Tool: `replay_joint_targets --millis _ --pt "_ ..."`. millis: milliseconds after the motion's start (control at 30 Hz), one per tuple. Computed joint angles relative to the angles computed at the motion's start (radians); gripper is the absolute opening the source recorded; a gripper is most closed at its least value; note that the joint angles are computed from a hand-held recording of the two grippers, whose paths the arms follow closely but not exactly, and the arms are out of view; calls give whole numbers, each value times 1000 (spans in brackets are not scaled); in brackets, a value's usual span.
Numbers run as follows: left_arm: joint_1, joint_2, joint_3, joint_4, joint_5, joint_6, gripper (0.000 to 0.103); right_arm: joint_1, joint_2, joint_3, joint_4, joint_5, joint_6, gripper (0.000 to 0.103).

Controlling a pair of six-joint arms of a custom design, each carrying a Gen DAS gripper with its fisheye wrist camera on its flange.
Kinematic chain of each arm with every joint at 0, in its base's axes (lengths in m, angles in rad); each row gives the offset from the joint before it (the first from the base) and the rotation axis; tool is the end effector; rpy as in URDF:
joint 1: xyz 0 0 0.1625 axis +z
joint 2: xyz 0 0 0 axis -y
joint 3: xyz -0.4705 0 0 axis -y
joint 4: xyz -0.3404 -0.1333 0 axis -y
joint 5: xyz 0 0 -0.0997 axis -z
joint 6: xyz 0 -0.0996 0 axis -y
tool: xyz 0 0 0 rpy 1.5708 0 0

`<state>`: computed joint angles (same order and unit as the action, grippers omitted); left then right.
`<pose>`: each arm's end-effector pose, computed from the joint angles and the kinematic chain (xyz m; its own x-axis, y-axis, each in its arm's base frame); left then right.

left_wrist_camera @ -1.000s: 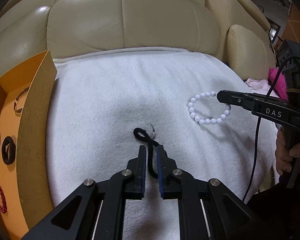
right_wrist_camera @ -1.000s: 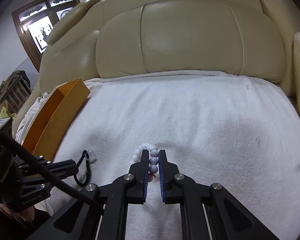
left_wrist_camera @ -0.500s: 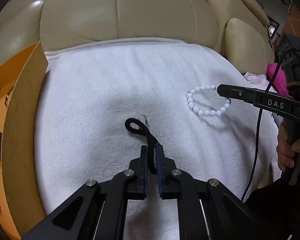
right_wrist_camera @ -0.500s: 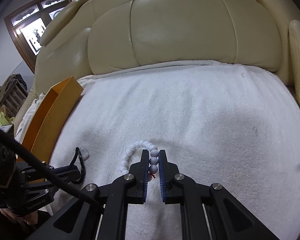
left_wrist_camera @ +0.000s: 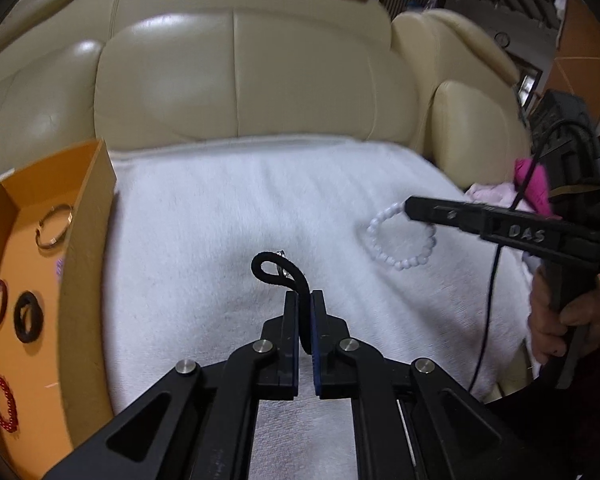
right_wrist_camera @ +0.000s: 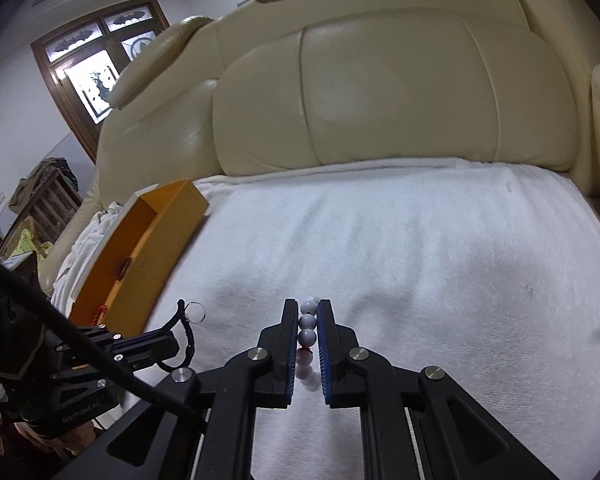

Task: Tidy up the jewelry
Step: 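Carry both items over the orange box and open both tools to drop them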

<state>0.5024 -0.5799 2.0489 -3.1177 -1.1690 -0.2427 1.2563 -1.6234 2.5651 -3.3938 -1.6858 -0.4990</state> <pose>-0.3857 -0.4084 -0.0020 -0.6661 0.6534 -0.3598 0.7352 0.6563 -0.1692 0.0184 -0.3376 0.3711 -0.8996 0.0543 0.4333 -0.2662 0.7185 -0.6426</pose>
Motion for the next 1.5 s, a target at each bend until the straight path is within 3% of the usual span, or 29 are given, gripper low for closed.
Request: replay_joint_targets --millis 267,433,667,800,933,1200,1333,1400,1467,1500 --pt "-19 -97 96 -117 17 29 5 126 29 7 -49 -45 35 11" --pt "-1 -166 162 -153 93 13 5 235 85 -15 -82 -91 73 11" --pt "59 -264 244 -149 202 -35 5 426 257 -144 -46 -174 109 10" --pt "109 -307 266 -94 235 -93 5 496 382 -274 47 -171 137 10" --pt "147 -315 249 -9 235 -136 5 525 507 -411 151 -168 182 10" --pt "211 -290 203 116 159 -201 5 523 764 -692 368 -199 293 10" --pt "222 -277 180 147 143 -203 6 524 859 -793 444 -277 344 11" --pt "216 -272 173 162 159 -203 15 521 877 -818 470 -314 365 12" --pt "193 -263 168 184 228 -216 51 523 875 -825 489 -368 394 18" --pt "177 -265 173 180 263 -224 57 521 863 -816 490 -367 404 26"
